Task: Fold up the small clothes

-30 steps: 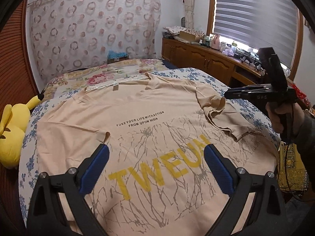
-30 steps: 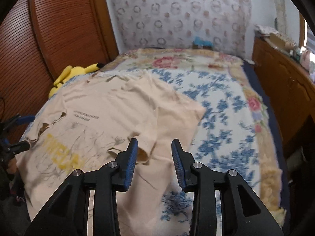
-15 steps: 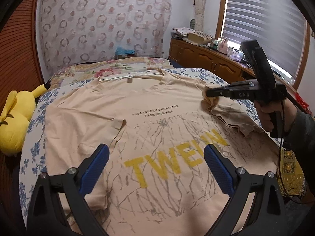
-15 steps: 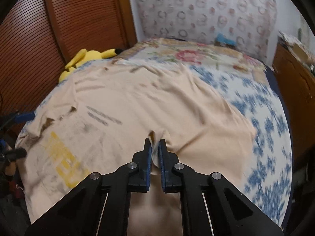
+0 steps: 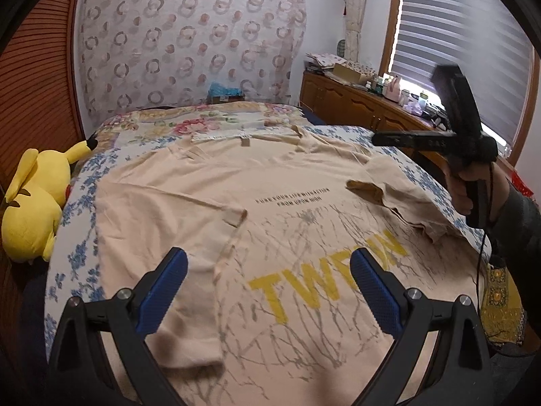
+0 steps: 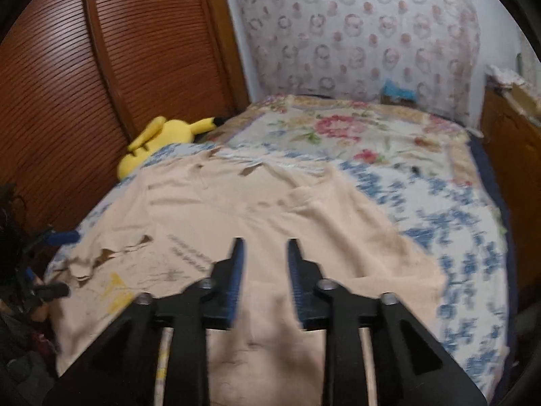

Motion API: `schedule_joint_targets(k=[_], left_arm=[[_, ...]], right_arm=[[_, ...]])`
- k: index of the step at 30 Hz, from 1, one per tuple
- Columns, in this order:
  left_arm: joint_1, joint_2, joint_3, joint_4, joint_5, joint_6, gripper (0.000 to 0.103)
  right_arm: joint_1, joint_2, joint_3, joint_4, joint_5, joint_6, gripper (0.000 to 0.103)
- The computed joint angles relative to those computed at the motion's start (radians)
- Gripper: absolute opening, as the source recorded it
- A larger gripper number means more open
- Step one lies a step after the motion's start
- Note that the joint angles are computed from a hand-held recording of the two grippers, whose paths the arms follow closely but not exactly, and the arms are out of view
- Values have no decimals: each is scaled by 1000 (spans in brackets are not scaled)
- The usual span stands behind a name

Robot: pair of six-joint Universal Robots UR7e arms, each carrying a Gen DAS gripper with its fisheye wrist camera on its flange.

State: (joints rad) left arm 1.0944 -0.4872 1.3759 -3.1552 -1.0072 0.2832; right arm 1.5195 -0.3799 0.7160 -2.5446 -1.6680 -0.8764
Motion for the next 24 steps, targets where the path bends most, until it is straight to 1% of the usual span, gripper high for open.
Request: schedule_joint_targets(k=[1,2,4,8,12,14,18,20,22,24], left_arm=[[2,-1,-5,2,2,-1,98],[6,-4,-11,6,4,0,98],[11,-3,-28,11,21,3,98],[26,3,-75,39,45,7,98],[48,18,-143,87,79,11,98],[58,21,-169,107,84,6,98],[80,36,-236,156,111,4,98],[92,46,-273,183,125,3,98],[103,55,-304,209,134,-3,98],[117,71,-345,245,147,-17,98]], right_arm=[[-2,2,-8,-3,-11,-3,38],[-2,11,-28,-1,-31,-6,44],[-4,33,-69,-16,-88,-17,49],[-22,68,-154,19,-131,-9,49],[-40,101,-232,69,-153,14,51],[-43,114,-257,75,-165,22,54],[-49,143,-315,105,-193,33,56],[-51,173,-377,148,-206,41,56],[-51,218,-467,202,-223,49,56],[-48,257,-541,233,-233,41,56]])
